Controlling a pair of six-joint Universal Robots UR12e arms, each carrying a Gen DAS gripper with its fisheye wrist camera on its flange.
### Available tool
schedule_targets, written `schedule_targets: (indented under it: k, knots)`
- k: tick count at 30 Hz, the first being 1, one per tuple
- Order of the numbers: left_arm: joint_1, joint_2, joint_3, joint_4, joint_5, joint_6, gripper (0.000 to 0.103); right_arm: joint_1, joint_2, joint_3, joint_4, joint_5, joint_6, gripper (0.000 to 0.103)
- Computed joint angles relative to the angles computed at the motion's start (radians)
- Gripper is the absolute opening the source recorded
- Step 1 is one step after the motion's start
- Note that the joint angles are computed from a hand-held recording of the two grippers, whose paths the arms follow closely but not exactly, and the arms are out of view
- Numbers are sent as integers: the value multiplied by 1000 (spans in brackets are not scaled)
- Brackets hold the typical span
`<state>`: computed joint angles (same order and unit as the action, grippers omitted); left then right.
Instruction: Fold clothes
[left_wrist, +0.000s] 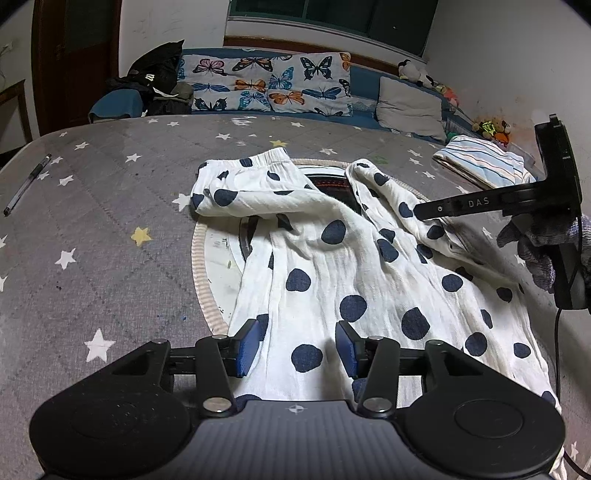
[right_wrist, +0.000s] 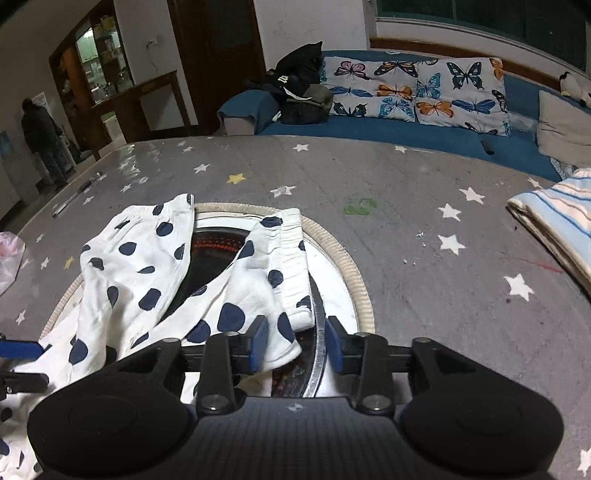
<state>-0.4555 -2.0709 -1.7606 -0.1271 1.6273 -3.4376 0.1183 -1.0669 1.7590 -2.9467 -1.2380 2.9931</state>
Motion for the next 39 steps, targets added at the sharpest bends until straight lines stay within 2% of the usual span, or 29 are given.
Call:
schedule_targets:
  k: [4, 10, 15, 17, 25, 28, 30, 31, 34, 39]
  knots:
    - [0, -1, 1, -1, -2, -2, 50, -6, -1, 2, 3, 46, 15, 37]
    - [0, -2, 1, 1, -1, -1, 50, -23, -15, 15, -59, 91, 65, 37]
    - [0, -3, 1, 3, -1, -2, 51, -30, -8, 3, -96, 61, 131, 36]
    - [-1, -3, 1, 2, 0, -2, 51, -28, 1, -8, -88, 24, 149, 36]
    - [-2, -4, 3, 0, 0, 0, 53, -10, 21, -24, -18, 13, 74, 36]
    - [-2, -3, 4, -3, 1, 0, 53, 3, 26, -30, -3, -7, 49, 32]
    - [-3, -2, 6, -10, 5, 0, 53, 9, 25, -30, -10, -30, 31, 26]
    - [-3, -2, 8, -14, 7, -1, 53, 12, 25, -29, -15, -42, 22, 17]
    - [-4, -2, 12, -14, 16, 1, 53, 23, 22, -26, -36, -88, -16, 16]
    - [1, -10, 35, -4, 54, 6, 53, 35, 12, -13, -127, -216, -127, 16]
